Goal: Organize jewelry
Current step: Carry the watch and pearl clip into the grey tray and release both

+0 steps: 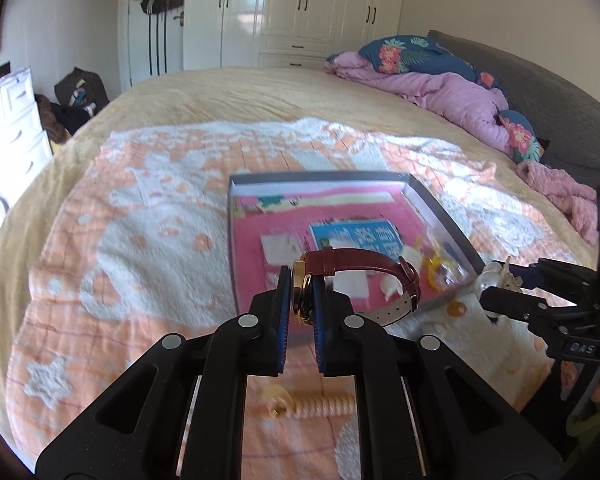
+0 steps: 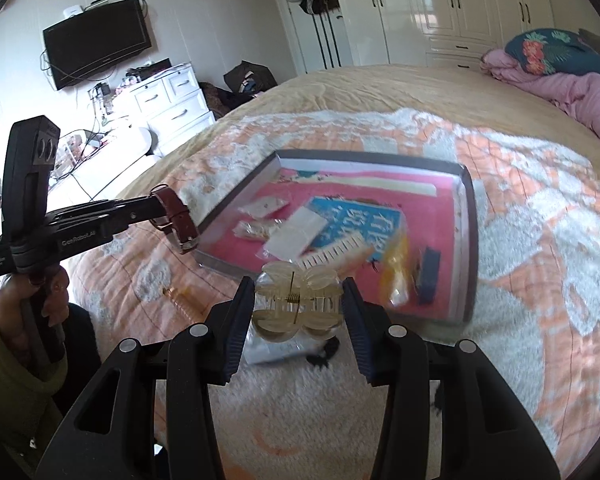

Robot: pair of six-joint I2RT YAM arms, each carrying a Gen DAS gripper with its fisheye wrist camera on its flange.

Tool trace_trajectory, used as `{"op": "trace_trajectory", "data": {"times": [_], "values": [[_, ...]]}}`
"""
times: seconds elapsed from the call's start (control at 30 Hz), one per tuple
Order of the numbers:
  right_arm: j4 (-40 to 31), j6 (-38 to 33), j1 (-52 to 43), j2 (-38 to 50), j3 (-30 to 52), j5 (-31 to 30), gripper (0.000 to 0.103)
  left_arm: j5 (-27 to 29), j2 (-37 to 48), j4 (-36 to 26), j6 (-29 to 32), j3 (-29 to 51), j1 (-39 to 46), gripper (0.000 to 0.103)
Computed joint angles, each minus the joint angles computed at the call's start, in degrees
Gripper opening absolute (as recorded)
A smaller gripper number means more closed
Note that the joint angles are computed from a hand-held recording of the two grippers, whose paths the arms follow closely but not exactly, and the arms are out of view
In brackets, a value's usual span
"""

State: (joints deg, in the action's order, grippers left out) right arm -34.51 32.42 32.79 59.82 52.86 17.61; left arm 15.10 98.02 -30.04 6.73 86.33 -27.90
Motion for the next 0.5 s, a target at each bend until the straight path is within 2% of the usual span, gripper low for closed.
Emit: {"op": "trace_trajectory", "data": {"times": [0.27, 0.5], "values": [[2.4, -4.5, -2.7, 4.8, 5.4, -1.9, 0.043, -2.2, 3.8, -0.6, -0.6, 3.9, -0.4, 0.004], [4.0, -5.9, -5.6, 7.0, 6.7, -3.7, 0.043, -3.9, 6.1, -0.8, -0.1, 5.6, -1.3, 0.004]]}}
